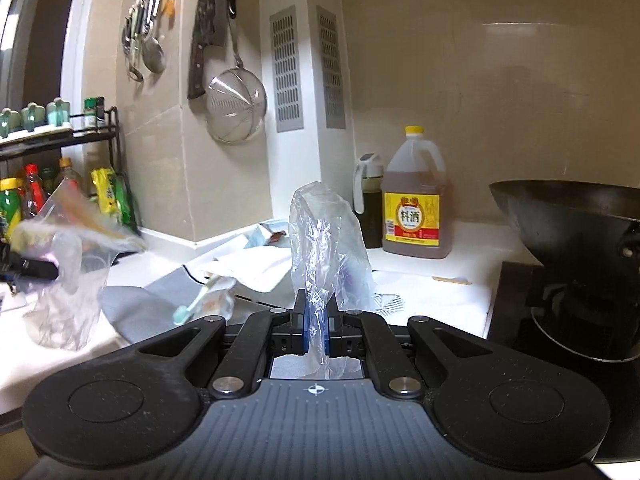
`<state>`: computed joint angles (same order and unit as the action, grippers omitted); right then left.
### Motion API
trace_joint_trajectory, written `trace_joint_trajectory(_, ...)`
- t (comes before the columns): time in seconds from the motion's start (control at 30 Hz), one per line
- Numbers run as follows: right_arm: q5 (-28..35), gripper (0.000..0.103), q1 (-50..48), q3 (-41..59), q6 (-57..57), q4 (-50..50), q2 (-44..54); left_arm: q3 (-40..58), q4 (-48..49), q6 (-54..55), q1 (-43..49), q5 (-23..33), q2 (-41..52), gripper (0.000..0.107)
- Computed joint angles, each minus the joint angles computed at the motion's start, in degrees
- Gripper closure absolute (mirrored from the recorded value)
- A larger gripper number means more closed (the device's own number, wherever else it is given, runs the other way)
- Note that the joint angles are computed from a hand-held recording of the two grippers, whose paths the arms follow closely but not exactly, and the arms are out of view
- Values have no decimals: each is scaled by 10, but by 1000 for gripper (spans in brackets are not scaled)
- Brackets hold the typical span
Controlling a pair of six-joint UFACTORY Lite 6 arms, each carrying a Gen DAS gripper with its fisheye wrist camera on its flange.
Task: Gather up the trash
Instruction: 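Carry both held bags down toward the blue-lined bin under the counter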
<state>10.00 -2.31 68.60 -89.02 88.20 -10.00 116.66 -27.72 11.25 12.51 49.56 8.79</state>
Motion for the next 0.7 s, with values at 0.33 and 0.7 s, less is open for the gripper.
trace_joint_trajectory(0.33,59,96,51,-93,188,-209,-151,-323,-48,96,124,25,-299,96)
trace_joint_trajectory(0.7,99,96,238,-169,543,-561,-253,-477,-113,203,285,128,-458,96)
